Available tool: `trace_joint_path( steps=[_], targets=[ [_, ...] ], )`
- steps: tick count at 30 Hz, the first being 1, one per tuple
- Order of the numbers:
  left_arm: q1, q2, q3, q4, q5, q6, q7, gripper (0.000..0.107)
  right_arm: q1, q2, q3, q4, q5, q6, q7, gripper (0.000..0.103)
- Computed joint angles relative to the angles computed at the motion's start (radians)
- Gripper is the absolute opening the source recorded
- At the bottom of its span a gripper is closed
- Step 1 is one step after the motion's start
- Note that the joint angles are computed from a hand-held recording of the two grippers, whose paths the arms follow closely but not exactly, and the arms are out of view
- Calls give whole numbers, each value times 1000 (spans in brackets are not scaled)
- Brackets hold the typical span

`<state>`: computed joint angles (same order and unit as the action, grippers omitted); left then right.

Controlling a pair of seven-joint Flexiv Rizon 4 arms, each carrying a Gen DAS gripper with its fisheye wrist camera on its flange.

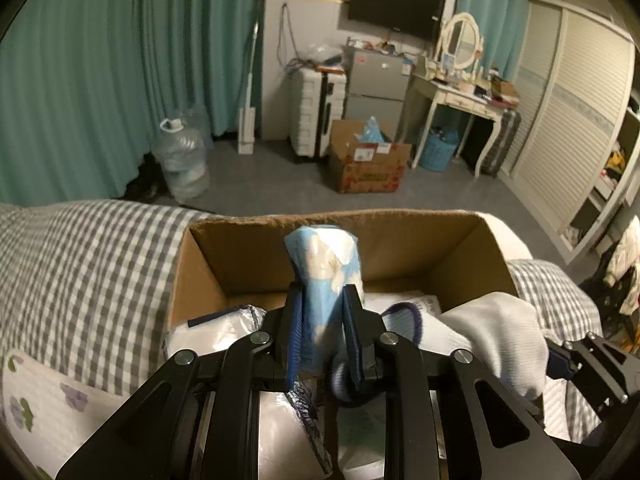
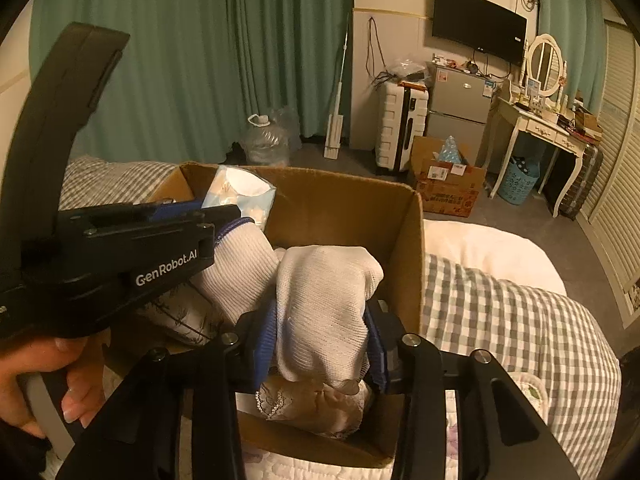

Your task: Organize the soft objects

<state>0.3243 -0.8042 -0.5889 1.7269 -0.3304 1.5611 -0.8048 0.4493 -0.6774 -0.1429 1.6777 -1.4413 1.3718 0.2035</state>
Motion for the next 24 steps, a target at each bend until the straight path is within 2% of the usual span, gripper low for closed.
trace_joint_path(
  steps=[2, 5, 7, 9, 11, 15, 19, 24],
  targets=[
    [6, 2, -7, -8, -10, -27, -2, 22, -3, 2, -4, 2, -22, 17, 31, 47],
    [47, 13, -58, 11, -37, -50, 16, 24, -14, 8, 6, 1, -50, 29, 56, 55],
    [78, 15, -98, 27, -42, -30, 48, 33, -10, 24, 19, 15, -39, 5, 28, 55],
    [121, 19, -156, 60, -29, 29, 64, 59, 1, 55, 18, 37, -75, -23, 56, 56],
    [187, 24, -229, 92, -4, 67, 52, 68, -3, 87, 37, 56, -112, -49, 94, 58],
    [290, 54, -321, 136, 40, 79, 3, 69, -20, 166, 86, 97, -161, -120, 139, 66],
    [433, 78, -458, 199, 103, 108, -39, 69, -14, 247, 137, 130, -162, -218, 134, 81],
    [632, 110, -638, 302, 208, 205, -113, 93, 7, 352, 195, 169, -152, -337, 128, 87]
  ],
)
